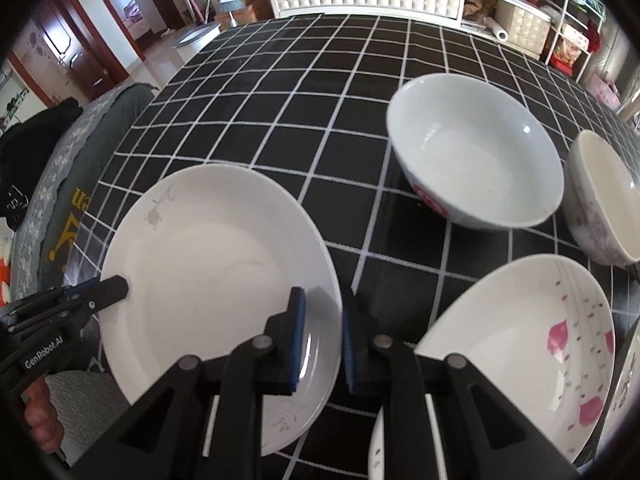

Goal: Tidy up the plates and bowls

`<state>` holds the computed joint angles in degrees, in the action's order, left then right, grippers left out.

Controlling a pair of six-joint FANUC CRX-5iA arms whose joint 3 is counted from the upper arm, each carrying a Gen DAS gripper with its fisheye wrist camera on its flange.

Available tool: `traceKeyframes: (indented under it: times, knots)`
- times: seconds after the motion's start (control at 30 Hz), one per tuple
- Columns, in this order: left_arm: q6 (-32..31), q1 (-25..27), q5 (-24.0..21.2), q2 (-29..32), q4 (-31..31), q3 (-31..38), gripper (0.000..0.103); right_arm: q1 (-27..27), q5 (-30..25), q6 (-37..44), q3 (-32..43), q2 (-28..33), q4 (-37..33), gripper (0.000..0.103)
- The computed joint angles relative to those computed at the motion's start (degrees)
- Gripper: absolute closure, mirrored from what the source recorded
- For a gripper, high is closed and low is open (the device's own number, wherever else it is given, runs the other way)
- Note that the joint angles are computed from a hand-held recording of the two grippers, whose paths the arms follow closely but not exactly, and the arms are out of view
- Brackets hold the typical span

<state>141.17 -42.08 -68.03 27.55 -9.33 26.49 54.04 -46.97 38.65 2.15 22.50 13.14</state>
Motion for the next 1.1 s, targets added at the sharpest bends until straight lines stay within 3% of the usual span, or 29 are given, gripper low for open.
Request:
traceKeyframes:
  times: [0.73, 1.1]
  knots:
    - [1.0, 1.2, 1.8, -1.0, 2.1, -2.4, 0.094, -1.0, -5.4, 3.1, 5.3, 2.7, -3.7, 0.082]
    - [3.4, -3.0, -7.0, -0.4, -5.8, 7.0, 0.094, 0.1, -0.5, -0.6, -3.0, -5.8, 2.0, 0.082]
